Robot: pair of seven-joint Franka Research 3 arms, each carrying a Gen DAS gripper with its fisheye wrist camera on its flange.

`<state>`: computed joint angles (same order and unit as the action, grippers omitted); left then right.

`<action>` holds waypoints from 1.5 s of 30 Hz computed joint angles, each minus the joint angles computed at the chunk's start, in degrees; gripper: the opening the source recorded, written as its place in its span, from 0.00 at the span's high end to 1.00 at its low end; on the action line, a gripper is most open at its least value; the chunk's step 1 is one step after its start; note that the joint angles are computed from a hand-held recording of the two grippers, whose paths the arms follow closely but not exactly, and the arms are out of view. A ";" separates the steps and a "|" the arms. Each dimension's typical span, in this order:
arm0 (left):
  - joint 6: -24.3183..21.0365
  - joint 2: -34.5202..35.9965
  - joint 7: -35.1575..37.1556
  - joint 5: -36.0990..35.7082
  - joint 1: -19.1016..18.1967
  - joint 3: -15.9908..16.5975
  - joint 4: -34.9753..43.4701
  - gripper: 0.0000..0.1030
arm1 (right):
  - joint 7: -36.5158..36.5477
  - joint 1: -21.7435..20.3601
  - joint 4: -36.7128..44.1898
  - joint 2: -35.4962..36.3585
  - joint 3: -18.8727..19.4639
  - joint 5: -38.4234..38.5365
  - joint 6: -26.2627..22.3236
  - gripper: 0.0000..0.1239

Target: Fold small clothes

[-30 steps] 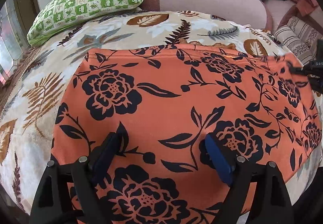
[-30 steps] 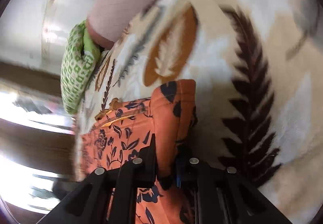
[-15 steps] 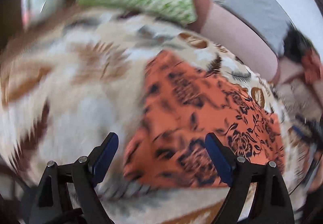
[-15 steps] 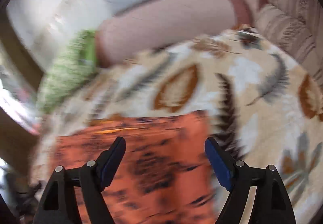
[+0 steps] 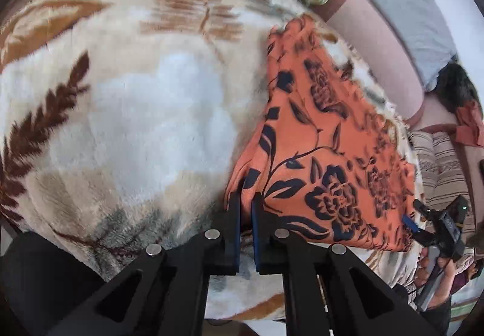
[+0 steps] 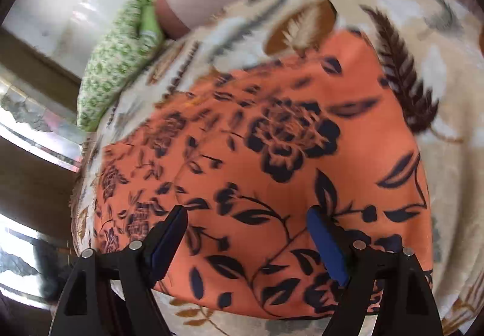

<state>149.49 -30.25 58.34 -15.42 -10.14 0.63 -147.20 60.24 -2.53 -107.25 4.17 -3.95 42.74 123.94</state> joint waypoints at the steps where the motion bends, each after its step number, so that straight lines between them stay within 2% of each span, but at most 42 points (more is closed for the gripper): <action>1: -0.96 -0.12 0.15 1.25 0.39 -0.57 1.11 0.86 | -0.38 -0.20 -0.09 -0.07 -0.12 0.51 -0.30 0.32; 2: -1.91 -0.08 0.12 2.74 0.99 -1.21 2.04 0.79 | -0.98 -0.38 -0.11 -0.11 -0.21 0.93 -0.69 0.32; 4: -1.30 0.18 0.32 7.40 3.01 -2.91 4.11 0.45 | -2.31 -0.69 0.00 0.11 -0.35 1.43 -1.38 0.32; 6: -0.10 2.20 -0.99 13.16 6.19 -4.85 7.11 0.33 | -2.81 -0.82 0.02 0.27 -0.30 1.93 -1.57 0.32; 7: 0.66 4.17 0.08 14.10 6.26 -4.07 8.94 0.32 | -3.23 -0.90 -0.07 0.30 -0.30 2.37 -1.57 0.31; 9: 1.79 9.90 5.97 10.50 3.71 0.05 13.60 0.32 | -3.65 -0.90 -0.14 0.32 -0.21 2.90 -1.73 0.31; 10: 1.22 13.80 10.59 5.67 1.86 2.72 16.80 0.32 | -3.84 -0.98 -0.13 0.22 -0.25 3.08 -1.98 0.31; 11: 0.65 16.58 15.39 0.31 1.79 3.51 19.01 0.32 | -4.24 -1.00 -0.19 0.23 -0.23 3.36 -2.09 0.31; 12: -0.48 20.53 19.72 -5.19 -0.29 6.29 22.34 0.32 | -4.63 -1.03 -0.37 0.11 -0.25 3.49 -2.26 0.30; 13: -2.20 23.68 20.35 -6.67 -0.55 7.06 25.23 0.33 | -4.89 -1.07 -0.36 0.14 -0.28 3.61 -2.40 0.30; 14: -4.02 25.83 21.07 -7.84 0.91 5.92 27.30 0.33 | -5.30 -1.17 -0.40 0.14 -0.34 3.97 -2.59 0.30; 16: -8.22 30.49 25.99 -16.12 2.12 5.66 31.52 0.35 | -6.02 -1.40 -0.49 0.16 -0.47 4.63 -2.99 0.30; 17: -8.16 31.30 26.51 -18.79 2.97 5.11 31.98 0.38 | -6.41 -1.49 -0.52 0.20 -0.51 4.93 -3.13 0.30; 18: -8.28 31.45 28.18 -22.50 3.96 4.60 32.07 0.56 | -6.77 -1.55 -0.52 0.25 -0.52 5.19 -3.24 0.30; 19: -10.18 31.93 30.56 -26.86 5.17 4.24 32.68 0.86 | -6.90 -1.54 -0.50 0.37 -0.48 5.38 -3.19 0.30; 20: -11.67 32.20 30.56 -28.65 6.82 3.15 33.01 0.86 | -7.02 -1.60 -0.58 0.40 -0.49 5.69 -3.18 0.30; 22: -7.35 29.92 31.02 -21.51 6.41 1.55 31.27 0.88 | -7.19 -1.68 -0.78 0.35 -0.51 6.19 -3.08 0.30; 24: 1.53 25.56 28.90 -9.70 6.76 -2.60 27.14 0.88 | -7.88 -1.65 -1.03 0.22 -0.47 6.05 -2.84 0.30; 25: 3.26 25.17 26.82 -8.18 6.78 -3.07 26.29 0.88 | -8.35 -1.61 -1.14 0.18 -0.44 6.01 -2.66 0.30; 26: 2.36 25.86 26.09 -9.77 7.18 -3.15 26.12 0.88 | -8.68 -1.55 -1.25 0.15 -0.41 5.92 -2.49 0.30; 28: -0.18 28.83 23.29 -10.68 9.02 -3.47 26.86 0.77 | -8.95 -1.51 -1.16 0.31 -0.41 5.87 -2.46 0.30; 29: 1.41 28.93 25.93 -15.92 9.26 -3.52 25.99 0.77 | -8.72 -1.56 -0.75 0.58 -0.43 5.98 -2.97 0.29; 30: 1.31 28.62 27.51 -17.13 9.67 -3.92 26.12 0.76 | -8.07 -1.57 -0.38 0.63 -0.45 5.46 -3.43 0.29; 33: 0.79 27.61 24.75 -8.05 10.10 -5.21 26.64 0.74 | -6.68 -2.46 2.44 1.38 -0.81 7.27 -7.02 0.29; 35: 0.04 27.58 25.40 -8.37 10.19 -5.07 26.74 0.73 | -6.27 -3.45 5.35 2.98 -0.96 11.17 -8.38 0.29; 38: -0.41 28.42 26.54 -12.44 10.63 -4.81 26.92 0.72 | -3.60 -5.14 12.55 8.16 -0.46 15.83 -8.72 0.29; 40: -0.47 29.14 26.58 -12.17 11.01 -4.79 27.39 0.72 | -0.29 -7.03 19.52 14.05 0.50 18.53 -10.76 0.29; 41: -0.21 29.40 26.19 -11.03 11.10 -5.02 27.47 0.72 | 2.30 -7.85 23.91 18.05 1.04 18.24 -11.52 0.29; 42: -0.13 29.31 26.23 -10.97 11.25 -5.10 27.29 0.72 | 6.34 -7.52 26.85 21.25 0.80 15.66 -9.20 0.29; 43: 0.07 29.37 26.18 -11.22 11.34 -5.17 27.18 0.72 | 8.62 -8.14 27.80 23.10 1.06 16.34 -8.48 0.29; 45: -0.58 29.24 26.47 -11.84 11.62 -5.13 27.29 0.72 | 10.53 -12.26 28.21 25.29 4.40 23.65 -9.31 0.29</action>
